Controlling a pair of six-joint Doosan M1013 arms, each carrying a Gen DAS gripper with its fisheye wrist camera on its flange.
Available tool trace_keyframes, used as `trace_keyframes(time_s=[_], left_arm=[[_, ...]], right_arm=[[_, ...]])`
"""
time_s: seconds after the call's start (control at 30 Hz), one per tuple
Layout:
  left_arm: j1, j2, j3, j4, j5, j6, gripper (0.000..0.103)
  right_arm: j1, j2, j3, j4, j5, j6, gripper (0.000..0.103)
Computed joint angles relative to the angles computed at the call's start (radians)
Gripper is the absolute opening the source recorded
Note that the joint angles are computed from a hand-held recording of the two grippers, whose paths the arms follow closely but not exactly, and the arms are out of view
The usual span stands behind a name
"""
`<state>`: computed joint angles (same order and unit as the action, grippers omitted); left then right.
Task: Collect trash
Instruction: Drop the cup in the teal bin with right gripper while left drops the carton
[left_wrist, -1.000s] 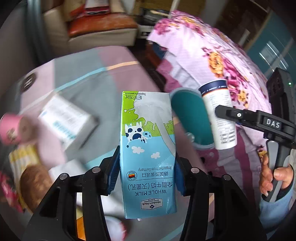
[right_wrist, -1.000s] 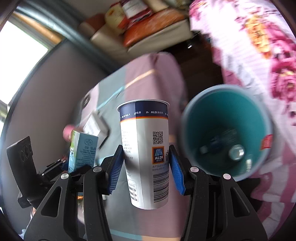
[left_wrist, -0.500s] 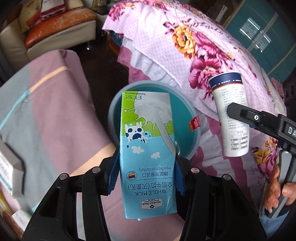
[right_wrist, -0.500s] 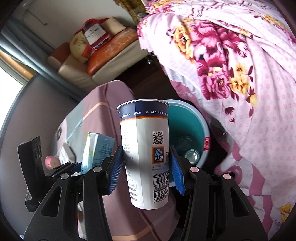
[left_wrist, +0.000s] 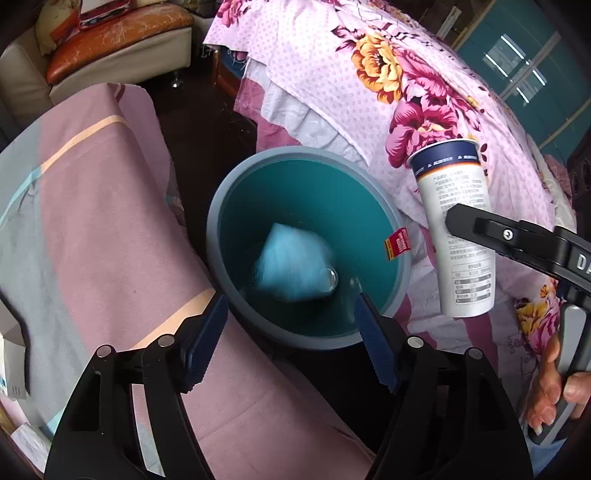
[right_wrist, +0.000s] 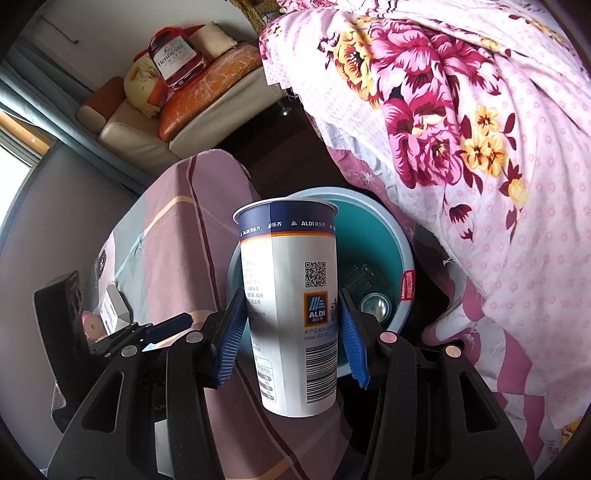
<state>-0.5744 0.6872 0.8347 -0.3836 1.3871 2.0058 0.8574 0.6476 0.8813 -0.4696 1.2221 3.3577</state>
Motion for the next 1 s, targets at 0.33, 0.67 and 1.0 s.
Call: trace_keyframes(time_s=[0.33,0.67,1.0], left_arm=[[0.026,-0.029,0.040,-0.022,-0.028,-0.011,0.089],[0.049,-0.041,0.059,-0.044,-0.019,-0.018,0.091],[0.089,-0.085,0.114,-0.071,-0.040,-0.004,0.092]], right_arm=[[-0.005,0.023,-0.037,0.023,0.016,-0.030,0.047],[-0.016,0.060,-0.097,0.086,0.050,-0.046,0.060],[-0.005,0.131,-0.245,0.089,0.133,-0.113,0.073]])
